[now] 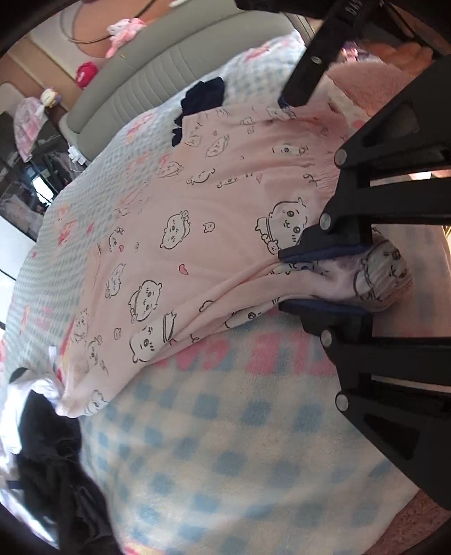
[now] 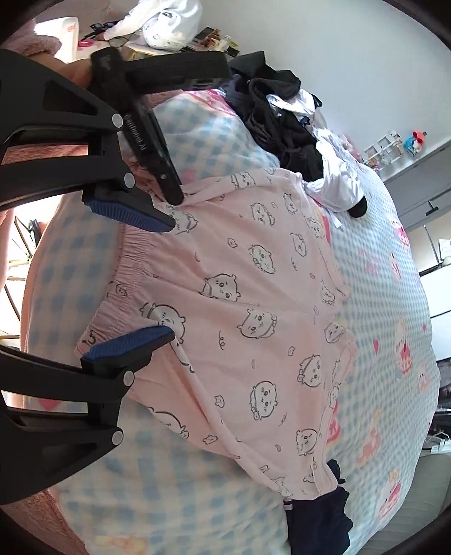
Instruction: Fold clothes
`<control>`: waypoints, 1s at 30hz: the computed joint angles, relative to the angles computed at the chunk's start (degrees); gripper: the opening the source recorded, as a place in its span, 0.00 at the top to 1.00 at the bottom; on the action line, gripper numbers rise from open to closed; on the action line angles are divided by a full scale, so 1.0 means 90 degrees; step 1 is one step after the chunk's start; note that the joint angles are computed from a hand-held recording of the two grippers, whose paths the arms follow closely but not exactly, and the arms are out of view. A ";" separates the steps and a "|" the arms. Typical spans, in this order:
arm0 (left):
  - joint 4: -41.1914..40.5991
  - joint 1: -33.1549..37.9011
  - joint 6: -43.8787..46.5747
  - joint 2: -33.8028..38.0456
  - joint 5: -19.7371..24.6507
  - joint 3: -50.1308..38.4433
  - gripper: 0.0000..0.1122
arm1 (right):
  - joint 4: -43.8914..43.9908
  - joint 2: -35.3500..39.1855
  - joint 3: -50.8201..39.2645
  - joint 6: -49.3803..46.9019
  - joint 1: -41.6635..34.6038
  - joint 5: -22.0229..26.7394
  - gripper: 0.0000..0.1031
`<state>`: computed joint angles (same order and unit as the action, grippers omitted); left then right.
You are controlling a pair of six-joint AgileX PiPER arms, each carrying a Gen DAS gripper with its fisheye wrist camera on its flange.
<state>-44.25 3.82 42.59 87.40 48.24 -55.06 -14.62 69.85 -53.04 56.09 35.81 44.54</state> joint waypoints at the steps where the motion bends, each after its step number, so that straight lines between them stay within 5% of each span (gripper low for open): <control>1: 0.0127 -0.0022 -0.0079 -0.0106 -0.0124 0.0063 0.88 | -0.0024 0.0025 0.0054 0.0088 -0.0028 0.0037 0.43; 9: 0.0477 0.1331 -0.0461 -0.0571 0.0457 -0.0035 0.95 | -0.0153 -0.0419 0.1228 0.0565 -0.0617 0.0604 0.48; 15: -0.0294 0.2123 -0.0274 -0.0179 0.1157 -0.0339 0.93 | 0.0033 -0.1224 0.1331 0.0317 -0.1355 0.0815 0.45; 17: -0.0491 0.2121 -0.0367 0.0043 0.1227 -0.0508 0.72 | -0.0080 -0.1312 0.1245 0.0206 -0.1361 0.0752 0.40; 19: -0.0320 0.1802 -0.0529 0.0297 0.1040 -0.0584 0.64 | 0.0031 -0.1281 0.1301 -0.0021 -0.1589 0.0508 0.37; 25: -0.0288 0.1215 -0.0342 0.0475 0.0641 -0.0386 0.88 | 0.0061 -0.1227 0.1959 0.0412 -0.1885 0.0062 0.46; 30: 0.2146 0.0376 -0.2619 -0.0895 -0.1253 0.0234 0.97 | -0.0378 -0.0973 0.1824 0.0728 -0.1389 0.0398 0.46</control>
<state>-24.94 7.20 19.02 79.34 36.97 -52.96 -18.02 61.09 -36.62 62.63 23.30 48.12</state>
